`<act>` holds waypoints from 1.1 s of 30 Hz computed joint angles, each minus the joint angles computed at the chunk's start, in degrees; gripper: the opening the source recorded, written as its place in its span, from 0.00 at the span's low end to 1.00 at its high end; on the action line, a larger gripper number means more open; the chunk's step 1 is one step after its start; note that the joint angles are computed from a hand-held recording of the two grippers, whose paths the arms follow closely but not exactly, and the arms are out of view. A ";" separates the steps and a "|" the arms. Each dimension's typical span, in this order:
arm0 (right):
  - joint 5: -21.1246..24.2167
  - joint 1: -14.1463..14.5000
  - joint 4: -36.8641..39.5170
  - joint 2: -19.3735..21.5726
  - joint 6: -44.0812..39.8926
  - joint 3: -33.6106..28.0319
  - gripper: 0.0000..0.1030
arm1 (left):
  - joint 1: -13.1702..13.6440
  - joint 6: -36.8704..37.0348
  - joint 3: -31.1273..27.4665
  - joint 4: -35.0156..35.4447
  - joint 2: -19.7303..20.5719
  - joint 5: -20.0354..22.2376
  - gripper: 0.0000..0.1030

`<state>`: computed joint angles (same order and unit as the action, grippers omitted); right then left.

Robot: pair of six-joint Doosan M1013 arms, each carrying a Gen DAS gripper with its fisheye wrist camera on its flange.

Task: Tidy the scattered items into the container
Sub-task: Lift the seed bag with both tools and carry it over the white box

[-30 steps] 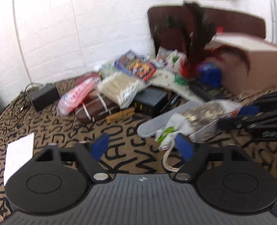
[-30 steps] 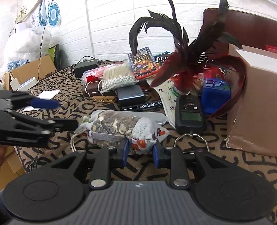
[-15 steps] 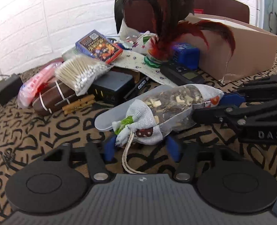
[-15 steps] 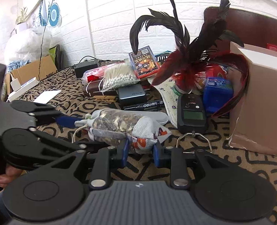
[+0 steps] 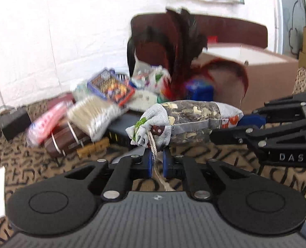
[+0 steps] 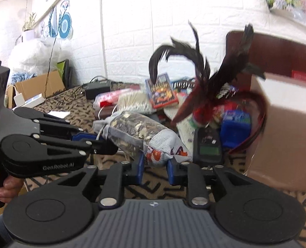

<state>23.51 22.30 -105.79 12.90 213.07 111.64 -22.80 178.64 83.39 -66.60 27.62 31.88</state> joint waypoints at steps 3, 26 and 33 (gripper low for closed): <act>1.84 0.17 -1.28 -0.81 0.92 0.27 0.21 | -0.17 2.38 -0.37 -1.95 -0.33 0.76 0.11; 14.09 -8.78 6.94 -8.62 -10.42 3.89 0.21 | -12.45 -3.65 -12.06 1.99 4.51 1.23 0.12; 11.43 -11.67 12.75 -6.74 -12.72 3.24 0.21 | -14.80 -22.04 -13.89 19.10 6.01 -2.81 0.13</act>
